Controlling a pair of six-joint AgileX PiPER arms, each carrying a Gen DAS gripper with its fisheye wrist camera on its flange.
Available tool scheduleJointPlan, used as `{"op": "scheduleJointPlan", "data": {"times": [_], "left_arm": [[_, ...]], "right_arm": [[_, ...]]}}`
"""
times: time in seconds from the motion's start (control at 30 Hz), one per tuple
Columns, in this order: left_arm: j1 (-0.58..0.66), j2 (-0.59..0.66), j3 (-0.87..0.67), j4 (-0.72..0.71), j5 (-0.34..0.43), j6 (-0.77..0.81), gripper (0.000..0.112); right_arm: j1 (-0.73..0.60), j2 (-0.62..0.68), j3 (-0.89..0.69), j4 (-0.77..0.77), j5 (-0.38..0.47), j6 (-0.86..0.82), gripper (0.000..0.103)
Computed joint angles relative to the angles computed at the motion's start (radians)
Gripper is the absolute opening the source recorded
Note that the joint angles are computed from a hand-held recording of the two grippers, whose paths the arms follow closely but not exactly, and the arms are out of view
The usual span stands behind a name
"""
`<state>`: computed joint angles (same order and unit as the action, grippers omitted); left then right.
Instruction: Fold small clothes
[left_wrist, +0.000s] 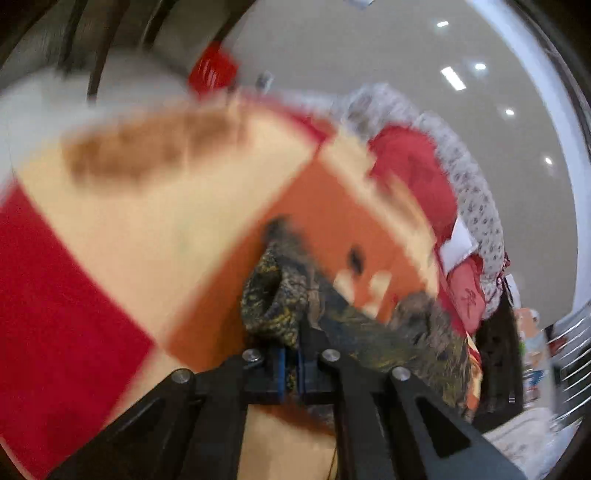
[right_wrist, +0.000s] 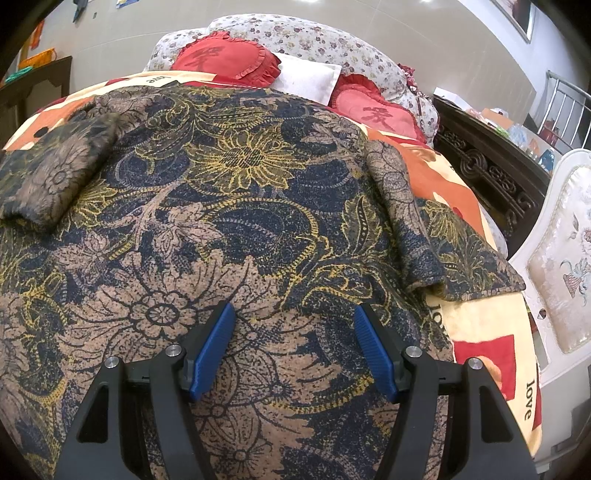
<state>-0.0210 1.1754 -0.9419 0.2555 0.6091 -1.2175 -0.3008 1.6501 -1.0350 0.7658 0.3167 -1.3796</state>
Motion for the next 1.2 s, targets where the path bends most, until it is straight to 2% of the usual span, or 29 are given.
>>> {"op": "scheduleJointPlan", "data": {"times": [0.03, 0.13, 0.23, 0.37, 0.43, 0.5, 0.53, 0.63, 0.7, 0.8, 0.87, 1.0, 1.13, 1.2], "left_arm": [[-0.004, -0.029, -0.046, 0.092, 0.070, -0.038, 0.004], [-0.002, -0.102, -0.154, 0.248, 0.239, -0.069, 0.004], [-0.019, -0.135, -0.248, 0.385, 0.375, -0.080, 0.004], [-0.091, -0.124, -0.309, 0.509, 0.471, -0.156, 0.004], [-0.126, -0.111, -0.338, 0.519, 0.469, -0.158, 0.004], [-0.136, -0.082, -0.366, 0.448, 0.379, -0.103, 0.004], [-0.165, -0.043, -0.389, 0.411, 0.311, -0.071, 0.004], [-0.269, 0.081, -0.455, 0.328, 0.185, -0.012, 0.004], [-0.371, 0.221, -0.530, 0.302, 0.100, -0.012, 0.004], [-0.509, 0.438, -0.667, 0.264, 0.031, 0.005, 0.004], [-0.581, 0.592, -0.777, 0.235, 0.015, 0.004, 0.004], [-0.688, 0.877, -1.031, 0.122, 0.032, 0.040, 0.004], [-0.754, 1.081, -1.297, 0.056, 0.128, 0.049, 0.004], [-0.765, 1.111, -1.303, 0.041, 0.110, 0.038, 0.004]], "right_arm": [[0.002, 0.000, 0.001, 0.000, -0.002, 0.001, 0.068], [0.002, 0.001, 0.000, 0.001, -0.002, 0.000, 0.068], [0.001, 0.001, 0.000, 0.002, -0.003, -0.002, 0.068], [-0.002, 0.000, 0.001, 0.006, 0.000, -0.006, 0.068], [-0.003, 0.001, -0.001, 0.007, 0.004, -0.006, 0.068], [-0.004, 0.002, -0.003, 0.003, 0.006, -0.002, 0.068], [-0.004, 0.002, -0.003, 0.005, 0.006, -0.004, 0.068], [-0.011, 0.004, -0.020, -0.029, 0.034, 0.037, 0.068], [-0.050, 0.010, -0.092, -0.115, 0.166, 0.144, 0.068], [-0.143, -0.021, -0.133, -0.067, 0.300, 0.114, 0.068], [-0.209, -0.035, -0.162, -0.047, 0.387, 0.072, 0.068], [-0.327, -0.041, -0.196, -0.019, 0.476, -0.027, 0.068], [-0.441, 0.002, -0.262, -0.019, 0.545, -0.064, 0.068], [-0.481, 0.033, -0.303, -0.039, 0.569, -0.039, 0.068]]}}
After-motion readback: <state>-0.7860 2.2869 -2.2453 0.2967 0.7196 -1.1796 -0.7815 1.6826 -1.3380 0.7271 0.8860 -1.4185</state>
